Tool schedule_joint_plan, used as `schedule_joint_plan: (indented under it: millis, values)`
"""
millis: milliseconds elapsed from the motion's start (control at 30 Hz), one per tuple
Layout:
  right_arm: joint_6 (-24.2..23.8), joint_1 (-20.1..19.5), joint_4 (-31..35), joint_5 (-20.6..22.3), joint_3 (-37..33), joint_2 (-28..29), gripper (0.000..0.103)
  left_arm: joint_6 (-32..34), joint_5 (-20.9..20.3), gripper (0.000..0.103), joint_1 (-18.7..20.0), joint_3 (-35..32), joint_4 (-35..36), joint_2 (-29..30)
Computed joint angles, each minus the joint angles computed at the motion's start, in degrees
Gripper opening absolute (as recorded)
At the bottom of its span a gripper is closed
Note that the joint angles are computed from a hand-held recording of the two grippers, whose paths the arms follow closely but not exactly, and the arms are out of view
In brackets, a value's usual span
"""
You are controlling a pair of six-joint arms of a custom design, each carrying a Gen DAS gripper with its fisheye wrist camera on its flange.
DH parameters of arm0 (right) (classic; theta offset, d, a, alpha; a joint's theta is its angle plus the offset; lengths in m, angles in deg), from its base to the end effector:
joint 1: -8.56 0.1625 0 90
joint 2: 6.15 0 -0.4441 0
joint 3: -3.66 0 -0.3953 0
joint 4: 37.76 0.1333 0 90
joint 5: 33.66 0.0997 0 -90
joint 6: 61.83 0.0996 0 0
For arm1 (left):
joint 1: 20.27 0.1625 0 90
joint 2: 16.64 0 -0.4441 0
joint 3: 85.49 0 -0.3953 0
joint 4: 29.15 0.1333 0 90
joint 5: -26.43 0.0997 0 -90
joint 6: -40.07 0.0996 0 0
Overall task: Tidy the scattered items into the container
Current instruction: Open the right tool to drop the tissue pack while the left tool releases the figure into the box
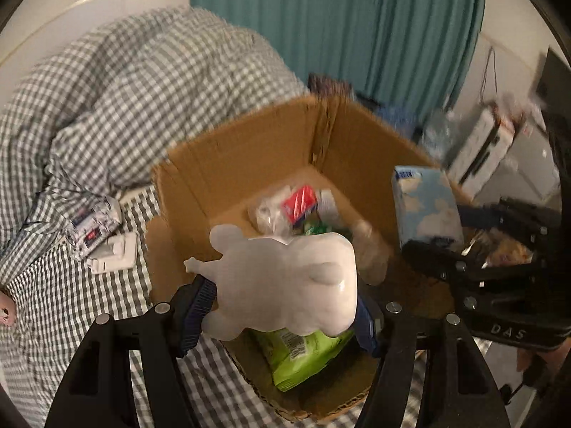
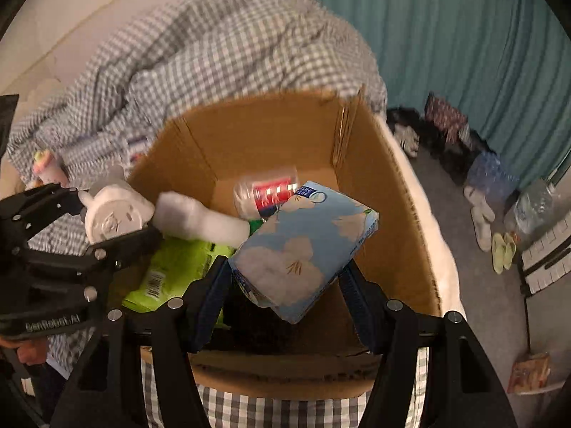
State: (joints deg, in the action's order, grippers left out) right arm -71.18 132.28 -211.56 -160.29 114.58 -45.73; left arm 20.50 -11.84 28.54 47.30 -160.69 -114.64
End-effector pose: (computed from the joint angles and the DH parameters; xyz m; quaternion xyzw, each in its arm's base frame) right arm 0.3853 -0.4442 0.0144 0.3147 -0.8904 0.1666 0.2836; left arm -0.0839 -0.4170 0.3272 0.1432 0.8871 -0.2659 0.3489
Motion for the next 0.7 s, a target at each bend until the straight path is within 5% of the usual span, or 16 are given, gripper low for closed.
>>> schedule_joint_plan:
  millis: [133,300,533,700]
  values:
    - [2.10,-0.45,9.10,-1.58,-3.07,1.28,0.063,-0.79,-1.23,0.069,1.01,-2.06,8.68,2.88]
    - [2.50,-0.92,8.76,-1.82,-2.59,1.26,0.063,-2.00,-1.25,0.071,1.87,-2.53,10.15,3.57]
    - [-2.70,1.11,-4.89,-7.18,-0.72,2.08,0.090,-1.36,3.47,0.103,0.32,-0.34,5.47,0.91]
    - [-8.15,2.74,-17.77,-5.14,1.31,1.74,0.096,-0.90,7.55,0.103,-3.48,2.02,-0.92,-3.38]
